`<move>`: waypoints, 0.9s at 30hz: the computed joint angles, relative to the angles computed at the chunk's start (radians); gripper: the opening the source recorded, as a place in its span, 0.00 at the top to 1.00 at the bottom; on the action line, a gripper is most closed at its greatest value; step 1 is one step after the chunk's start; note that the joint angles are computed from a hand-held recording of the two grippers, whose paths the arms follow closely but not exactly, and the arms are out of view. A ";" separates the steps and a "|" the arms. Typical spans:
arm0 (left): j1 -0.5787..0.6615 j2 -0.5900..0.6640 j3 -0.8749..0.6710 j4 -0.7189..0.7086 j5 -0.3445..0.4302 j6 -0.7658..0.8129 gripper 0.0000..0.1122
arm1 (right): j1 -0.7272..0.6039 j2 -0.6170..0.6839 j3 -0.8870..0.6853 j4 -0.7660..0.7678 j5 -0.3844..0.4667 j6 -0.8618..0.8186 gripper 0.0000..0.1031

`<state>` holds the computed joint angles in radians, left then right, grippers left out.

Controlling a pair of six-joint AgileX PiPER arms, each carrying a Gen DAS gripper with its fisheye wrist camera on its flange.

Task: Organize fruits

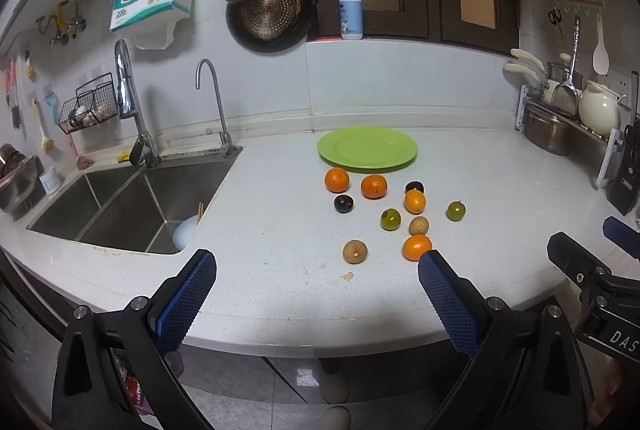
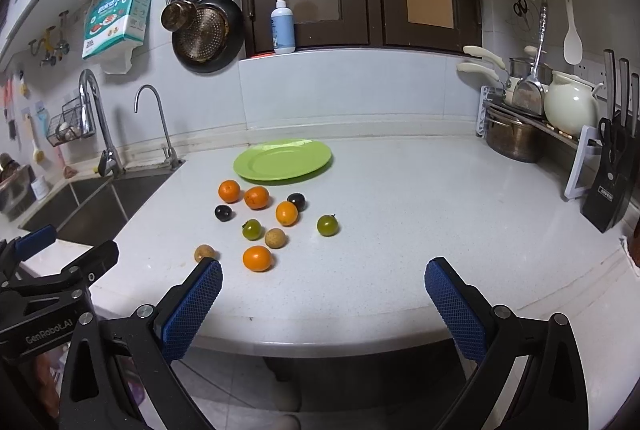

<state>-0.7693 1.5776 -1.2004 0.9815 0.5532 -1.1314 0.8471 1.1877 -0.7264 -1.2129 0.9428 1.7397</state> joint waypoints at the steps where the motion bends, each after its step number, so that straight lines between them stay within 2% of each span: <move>1: -0.001 -0.001 0.002 0.005 0.000 -0.006 0.08 | 0.000 -0.002 0.000 0.001 0.000 -0.002 0.01; 27: -0.012 -0.015 0.019 0.042 -0.005 -0.044 0.08 | 0.012 -0.012 0.002 0.002 0.001 -0.015 0.01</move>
<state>-0.7811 1.5627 -1.1813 1.0235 0.5482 -1.1754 0.8592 1.1755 -0.7241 -1.2111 0.9439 1.7245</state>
